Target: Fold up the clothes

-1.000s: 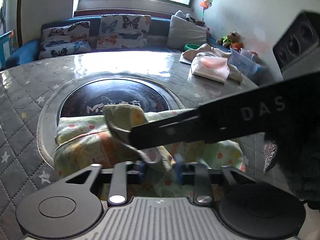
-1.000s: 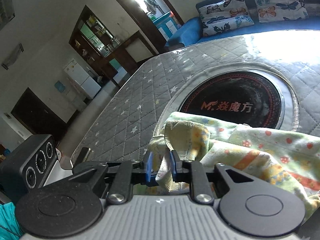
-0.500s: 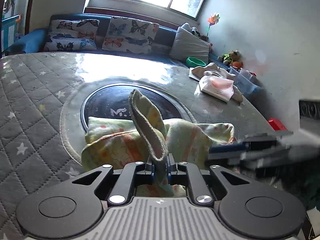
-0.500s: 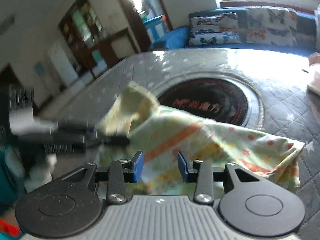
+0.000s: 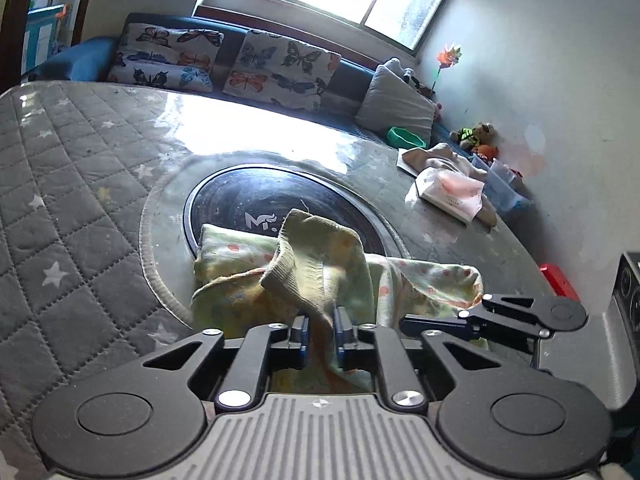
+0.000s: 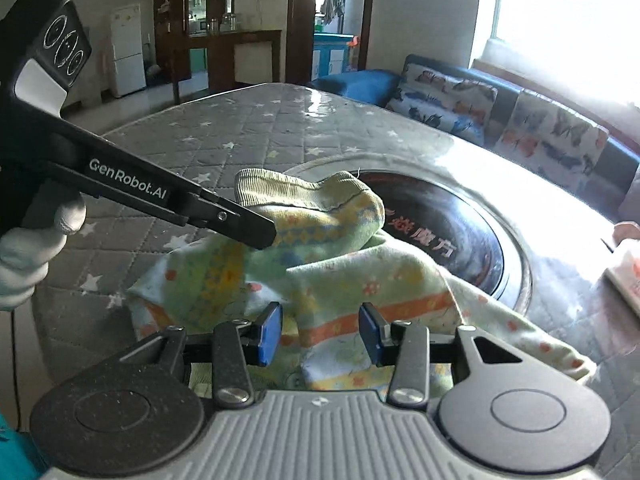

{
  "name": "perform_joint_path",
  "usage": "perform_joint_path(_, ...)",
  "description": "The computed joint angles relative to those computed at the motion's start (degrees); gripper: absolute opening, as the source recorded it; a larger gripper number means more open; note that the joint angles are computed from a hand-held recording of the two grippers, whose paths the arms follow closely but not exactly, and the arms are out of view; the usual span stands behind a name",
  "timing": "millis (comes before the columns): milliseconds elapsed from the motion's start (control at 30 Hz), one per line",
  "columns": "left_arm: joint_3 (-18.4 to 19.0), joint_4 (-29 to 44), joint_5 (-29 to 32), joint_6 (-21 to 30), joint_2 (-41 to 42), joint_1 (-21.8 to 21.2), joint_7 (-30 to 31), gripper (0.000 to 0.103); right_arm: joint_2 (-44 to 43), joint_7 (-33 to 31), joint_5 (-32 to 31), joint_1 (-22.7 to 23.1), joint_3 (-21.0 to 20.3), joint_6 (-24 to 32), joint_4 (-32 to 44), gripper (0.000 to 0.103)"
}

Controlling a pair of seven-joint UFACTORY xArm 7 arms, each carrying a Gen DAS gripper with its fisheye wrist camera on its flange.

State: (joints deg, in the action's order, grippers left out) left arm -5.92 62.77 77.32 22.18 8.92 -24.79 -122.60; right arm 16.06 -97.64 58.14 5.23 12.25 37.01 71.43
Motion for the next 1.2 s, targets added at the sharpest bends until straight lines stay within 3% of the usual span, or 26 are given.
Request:
perform_joint_path(100, 0.4, 0.6, 2.4, -0.2, 0.5, 0.1, -3.0, 0.022, -1.5, -4.4, 3.6, 0.7, 1.0, -5.0, -2.7, 0.041)
perform_joint_path(167, 0.7, 1.0, 4.6, -0.8, 0.8, 0.3, -5.4, 0.02, -2.0, -6.4, 4.7, 1.3, 1.2, -7.1, -3.8, 0.028)
perform_joint_path(233, 0.6, 0.9, 5.8, -0.6, 0.6, 0.4, -6.9, 0.009, -2.0, -5.1, 4.4, 1.8, 0.9, -7.0, -3.9, 0.016)
perform_joint_path(267, 0.5, 0.6, 6.2, -0.1, 0.3, 0.4, -7.4, 0.008, -2.1, -4.7, 4.8, 1.6, 0.7, -6.7, -3.9, 0.011)
perform_joint_path(433, -1.0, -4.6, 6.0, 6.5, -5.8, 1.1, -9.2, 0.005, -2.7, -3.3, 7.5, 0.3, -0.6, -5.8, -3.2, 0.005)
perform_joint_path(600, -4.8, -13.0, 0.4, 17.3, -15.5, 2.9, -8.5, 0.005, -2.1, -0.8, 10.0, -1.7, -2.3, -7.9, -0.6, 0.004)
perform_joint_path(767, -9.5, -20.2, -10.7, 28.5, -24.0, 4.4, -5.1, 0.005, -0.8, 2.5, 12.5, -4.6, -3.9, -12.2, 1.7, 0.003)
perform_joint_path(867, -11.6, -22.9, -18.0, 33.6, -27.0, 5.1, -2.4, 0.005, 0.8, 8.8, 7.4, -6.6, -5.0, -12.0, 3.3, 0.004)
perform_joint_path(1000, -12.7, -24.5, -24.4, 35.1, -27.7, 6.2, -1.5, 0.005, 0.0, 7.8, 5.7, -9.3, -3.4, -9.3, 2.0, 0.013)
perform_joint_path(1067, -13.5, -23.8, -25.9, 36.1, -26.8, 6.5, -0.8, 0.005, -0.7, 5.4, 6.7, -9.5, -2.7, -7.5, 1.3, 0.024)
perform_joint_path(1200, -14.1, -22.7, -26.8, 37.2, -25.6, 6.3, -0.3, 0.005, -2.0, -0.4, 8.2, -7.7, -1.7, -2.9, 0.2, 0.025)
